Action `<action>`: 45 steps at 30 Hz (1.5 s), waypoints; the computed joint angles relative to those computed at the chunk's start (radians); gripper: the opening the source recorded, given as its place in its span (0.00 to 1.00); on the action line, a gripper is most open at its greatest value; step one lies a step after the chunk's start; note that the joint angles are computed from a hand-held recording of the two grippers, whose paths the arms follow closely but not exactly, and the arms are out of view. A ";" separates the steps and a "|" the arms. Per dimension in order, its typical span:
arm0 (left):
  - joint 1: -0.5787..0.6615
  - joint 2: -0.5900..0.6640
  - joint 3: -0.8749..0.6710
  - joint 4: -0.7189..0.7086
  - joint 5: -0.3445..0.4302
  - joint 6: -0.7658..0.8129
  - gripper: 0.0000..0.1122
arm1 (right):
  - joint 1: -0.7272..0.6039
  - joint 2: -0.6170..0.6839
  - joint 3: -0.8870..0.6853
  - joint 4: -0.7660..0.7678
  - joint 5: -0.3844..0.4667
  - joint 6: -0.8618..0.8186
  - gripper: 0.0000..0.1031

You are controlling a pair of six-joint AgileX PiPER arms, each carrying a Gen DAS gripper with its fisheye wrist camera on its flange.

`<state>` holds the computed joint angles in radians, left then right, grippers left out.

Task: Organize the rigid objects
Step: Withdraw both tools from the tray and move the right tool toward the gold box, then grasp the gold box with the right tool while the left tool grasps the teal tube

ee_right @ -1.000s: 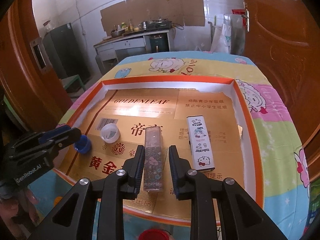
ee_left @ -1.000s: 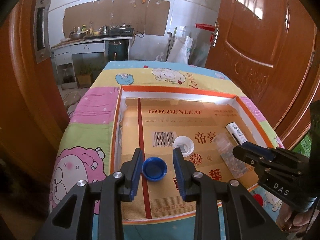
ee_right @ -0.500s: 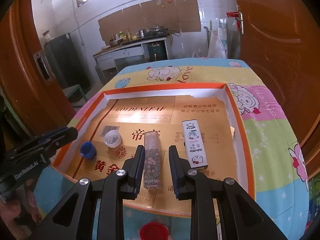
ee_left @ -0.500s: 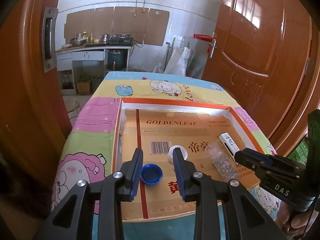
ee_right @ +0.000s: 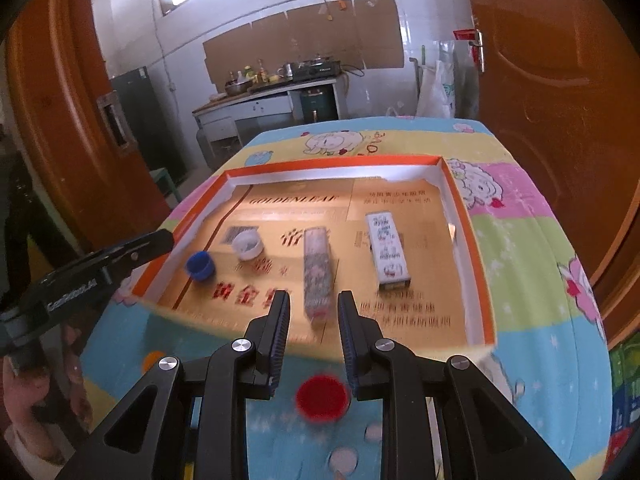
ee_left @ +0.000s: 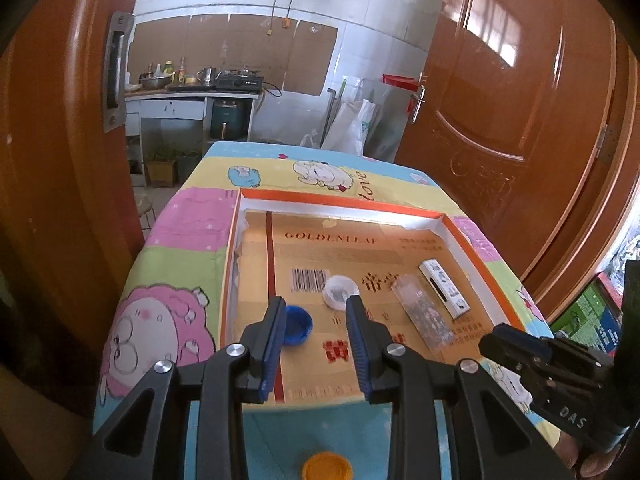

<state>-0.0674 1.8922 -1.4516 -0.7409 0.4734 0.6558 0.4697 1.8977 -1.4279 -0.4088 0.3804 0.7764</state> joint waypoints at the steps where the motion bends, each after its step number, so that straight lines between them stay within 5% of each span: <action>1: 0.002 -0.017 0.023 -0.011 -0.003 0.011 0.28 | 0.005 -0.019 0.028 -0.004 -0.011 0.012 0.24; 11: 0.041 -0.240 0.325 -0.095 -0.033 0.141 0.28 | 0.137 -0.187 0.286 -0.188 -0.086 0.315 0.24; 21: 0.119 -0.388 0.590 -0.241 -0.087 0.330 0.28 | 0.309 -0.178 0.343 -0.291 -0.098 0.501 0.25; 30: 0.130 -0.443 0.660 -0.301 -0.098 0.421 0.28 | 0.424 -0.116 0.274 -0.471 0.042 0.715 0.27; 33: 0.142 -0.452 0.669 -0.318 -0.084 0.444 0.28 | 0.437 -0.091 0.244 -0.445 0.107 0.695 0.56; 36: 0.137 -0.457 0.672 -0.314 -0.085 0.440 0.28 | 0.419 -0.085 0.252 -0.410 0.076 0.671 0.60; 42: 0.102 -0.463 0.681 -0.279 -0.102 0.416 0.28 | 0.433 -0.073 0.246 -0.449 0.123 0.696 0.56; 44: 0.087 -0.465 0.685 -0.262 -0.107 0.400 0.28 | 0.449 -0.064 0.234 -0.468 0.171 0.702 0.18; 45: 0.079 -0.466 0.686 -0.250 -0.109 0.388 0.28 | 0.457 -0.060 0.228 -0.477 0.194 0.702 0.18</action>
